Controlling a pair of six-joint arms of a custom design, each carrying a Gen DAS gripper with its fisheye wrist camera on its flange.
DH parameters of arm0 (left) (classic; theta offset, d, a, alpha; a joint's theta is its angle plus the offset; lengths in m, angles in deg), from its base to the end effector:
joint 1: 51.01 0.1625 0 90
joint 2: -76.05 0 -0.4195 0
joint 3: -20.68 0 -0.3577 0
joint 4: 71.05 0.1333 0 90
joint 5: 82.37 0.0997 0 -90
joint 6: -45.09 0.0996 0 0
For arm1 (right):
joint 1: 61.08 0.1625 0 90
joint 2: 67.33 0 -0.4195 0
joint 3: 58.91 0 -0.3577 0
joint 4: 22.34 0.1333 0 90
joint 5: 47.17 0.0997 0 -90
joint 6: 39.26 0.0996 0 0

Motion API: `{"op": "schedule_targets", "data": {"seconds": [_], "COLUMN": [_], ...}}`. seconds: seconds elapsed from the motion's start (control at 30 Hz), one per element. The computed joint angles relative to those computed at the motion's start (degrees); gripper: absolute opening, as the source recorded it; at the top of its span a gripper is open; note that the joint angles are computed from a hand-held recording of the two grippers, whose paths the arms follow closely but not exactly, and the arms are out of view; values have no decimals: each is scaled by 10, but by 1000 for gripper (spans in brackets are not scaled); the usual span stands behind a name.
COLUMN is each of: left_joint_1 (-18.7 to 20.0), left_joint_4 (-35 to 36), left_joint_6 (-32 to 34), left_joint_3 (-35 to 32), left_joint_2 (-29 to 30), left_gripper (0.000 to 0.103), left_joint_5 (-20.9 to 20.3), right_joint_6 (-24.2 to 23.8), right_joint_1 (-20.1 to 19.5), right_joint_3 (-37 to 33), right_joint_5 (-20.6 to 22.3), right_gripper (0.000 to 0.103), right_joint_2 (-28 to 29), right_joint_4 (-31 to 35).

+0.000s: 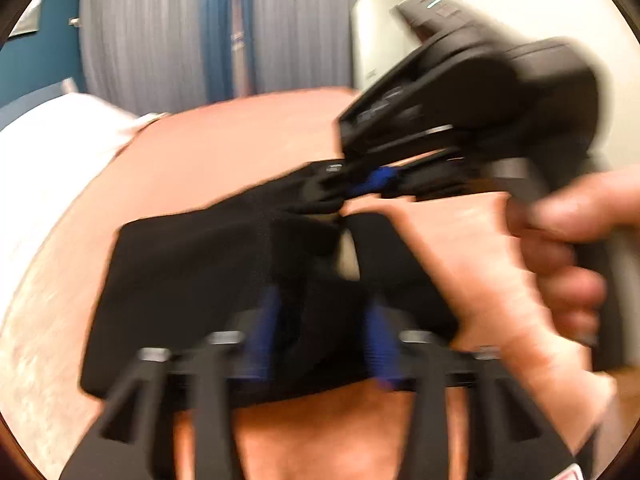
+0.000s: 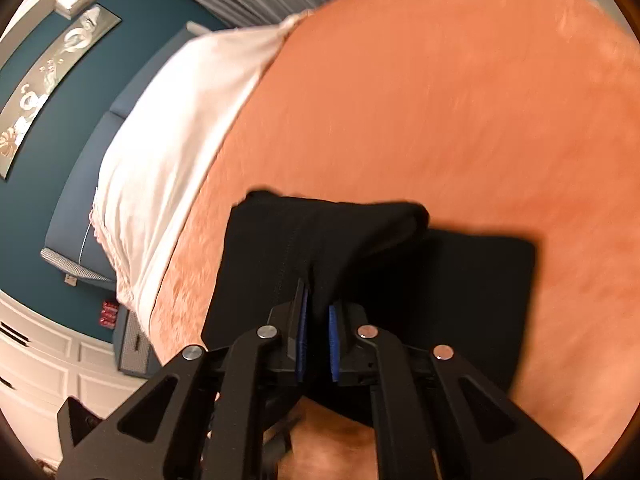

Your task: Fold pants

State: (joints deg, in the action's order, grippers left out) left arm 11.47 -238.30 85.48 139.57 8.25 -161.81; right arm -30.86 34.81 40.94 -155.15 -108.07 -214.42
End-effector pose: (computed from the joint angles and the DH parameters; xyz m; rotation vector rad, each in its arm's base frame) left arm -0.1039 -0.5275 0.2286 1.5376 2.3927 -0.6270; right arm 0.1676 -0.6251 0.1280 -0.2287 -2.7137 1.1150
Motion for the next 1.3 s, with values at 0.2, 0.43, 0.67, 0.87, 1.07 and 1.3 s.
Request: {"op": "schedule_targets", "data": {"seconds": [0.2, 0.43, 0.67, 0.87, 1.07, 1.3], "left_joint_1": [-32, -8, 57, 75, 71, 64], "left_joint_4": [-101, -1, 129, 188, 156, 118], "left_joint_6": [51, 53, -41, -107, -68, -28], "left_joint_3": [112, 45, -163, -259, -240, -224], "left_joint_2": [-48, -47, 25, 94, 94, 124], "left_gripper": [88, 88, 89, 89, 89, 89], "left_joint_5": [-28, 28, 65, 119, 113, 169], "right_joint_6": [16, 17, -5, -8, -8, 2], "right_joint_1": [-58, -51, -20, -13, 12, 11], "right_joint_3": [42, 91, 138, 114, 158, 171], "right_joint_5": [-14, -23, -16, -31, -119, -107], "right_gripper": [7, 43, 53, 16, 13, 37], "right_joint_2": [-12, 2, 18, 57, 54, 64], "right_joint_4": [3, -131, -172, -206, -249, -322]}}
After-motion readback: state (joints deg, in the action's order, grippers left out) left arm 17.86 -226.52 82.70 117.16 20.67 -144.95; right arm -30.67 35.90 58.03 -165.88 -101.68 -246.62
